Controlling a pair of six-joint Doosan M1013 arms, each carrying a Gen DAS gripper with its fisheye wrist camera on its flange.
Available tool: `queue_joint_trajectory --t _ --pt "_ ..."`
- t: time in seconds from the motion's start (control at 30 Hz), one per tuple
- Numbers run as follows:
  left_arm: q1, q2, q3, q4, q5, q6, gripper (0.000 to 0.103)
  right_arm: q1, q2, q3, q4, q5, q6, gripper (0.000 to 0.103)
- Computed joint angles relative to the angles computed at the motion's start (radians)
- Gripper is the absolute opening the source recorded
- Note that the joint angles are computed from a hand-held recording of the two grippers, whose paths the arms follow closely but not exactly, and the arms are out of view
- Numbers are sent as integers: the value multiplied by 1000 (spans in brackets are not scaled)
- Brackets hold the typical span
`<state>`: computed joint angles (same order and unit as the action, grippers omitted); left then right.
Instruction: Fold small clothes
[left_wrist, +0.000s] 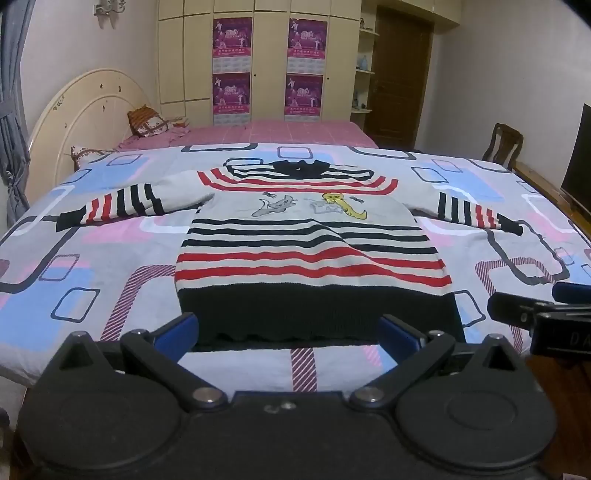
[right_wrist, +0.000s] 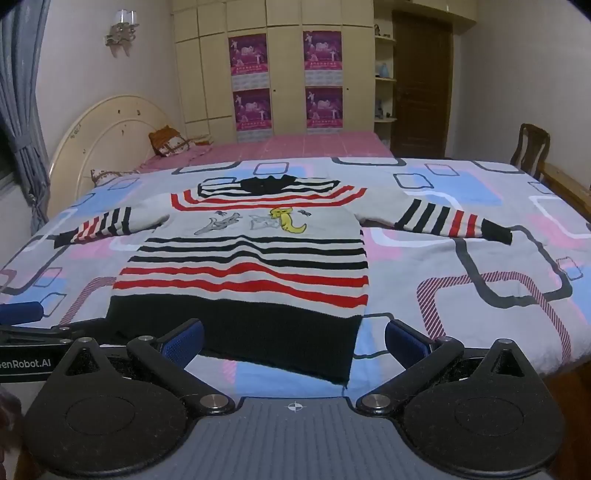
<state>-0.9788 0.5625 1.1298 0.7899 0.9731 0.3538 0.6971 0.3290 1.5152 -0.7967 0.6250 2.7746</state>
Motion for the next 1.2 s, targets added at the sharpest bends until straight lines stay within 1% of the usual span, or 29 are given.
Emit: queue_joint_trajectory --t 0.43,1.2 --pt "-2 -5 7 4 4 -7 103 -1 5 -13 11 0 -25 103" --pt "-4 -4 6 4 19 -13 103 3 6 -11 -1 1 -14 103"
